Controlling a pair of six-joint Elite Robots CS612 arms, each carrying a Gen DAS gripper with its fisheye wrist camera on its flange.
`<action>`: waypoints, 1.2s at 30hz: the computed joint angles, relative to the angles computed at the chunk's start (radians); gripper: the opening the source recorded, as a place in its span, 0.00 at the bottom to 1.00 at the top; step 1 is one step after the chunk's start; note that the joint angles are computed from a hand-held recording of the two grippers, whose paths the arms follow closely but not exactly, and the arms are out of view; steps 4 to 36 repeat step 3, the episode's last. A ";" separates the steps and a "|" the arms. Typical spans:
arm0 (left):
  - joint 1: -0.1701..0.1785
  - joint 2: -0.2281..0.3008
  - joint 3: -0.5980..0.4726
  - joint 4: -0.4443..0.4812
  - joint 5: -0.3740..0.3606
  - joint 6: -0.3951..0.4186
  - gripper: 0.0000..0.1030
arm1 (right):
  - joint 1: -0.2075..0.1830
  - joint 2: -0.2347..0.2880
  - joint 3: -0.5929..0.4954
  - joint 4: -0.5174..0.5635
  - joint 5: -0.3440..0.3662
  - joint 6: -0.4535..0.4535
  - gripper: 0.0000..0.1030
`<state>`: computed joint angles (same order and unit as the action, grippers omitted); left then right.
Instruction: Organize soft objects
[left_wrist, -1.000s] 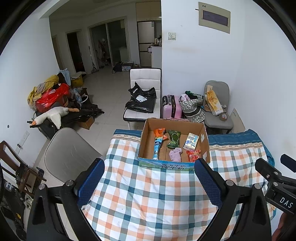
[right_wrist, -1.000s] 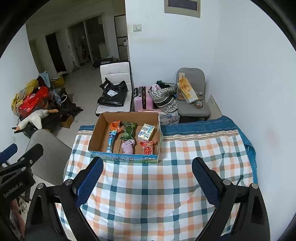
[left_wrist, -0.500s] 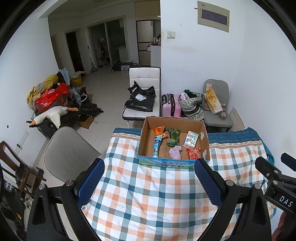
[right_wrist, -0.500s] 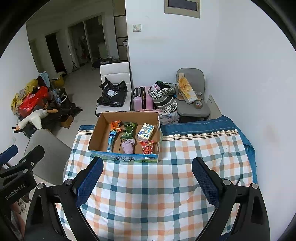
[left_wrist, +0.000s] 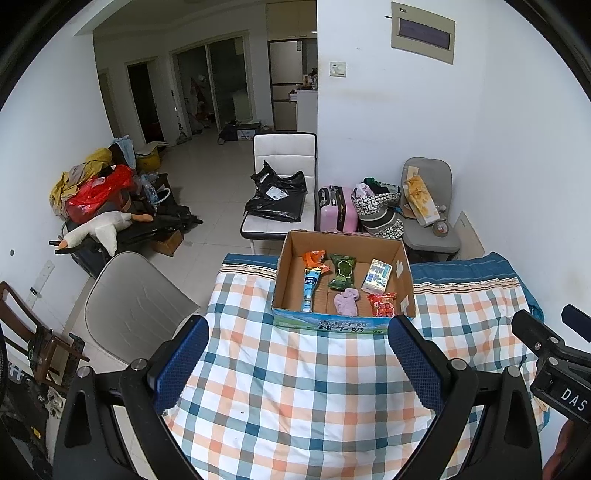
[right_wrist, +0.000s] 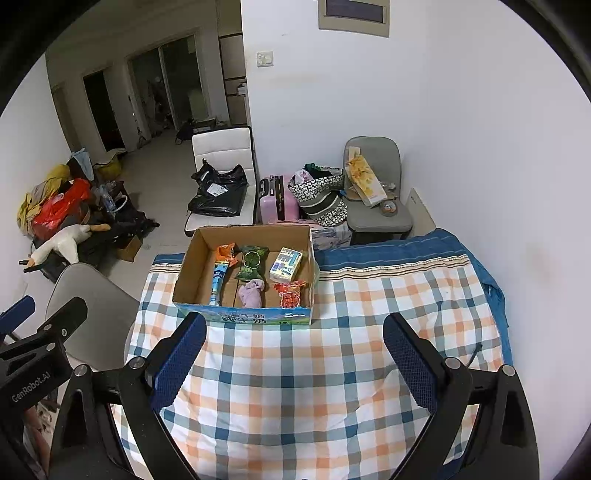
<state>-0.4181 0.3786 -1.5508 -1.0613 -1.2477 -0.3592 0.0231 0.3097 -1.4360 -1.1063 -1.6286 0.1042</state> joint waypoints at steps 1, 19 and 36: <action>-0.002 0.002 -0.004 0.002 0.003 0.000 0.97 | 0.000 -0.002 0.004 -0.001 0.002 -0.002 0.96; 0.000 0.001 -0.002 0.000 0.000 0.001 0.97 | -0.001 -0.002 0.003 0.000 0.002 0.001 0.96; 0.000 0.001 -0.002 0.000 0.000 0.001 0.97 | -0.001 -0.002 0.003 0.000 0.002 0.001 0.96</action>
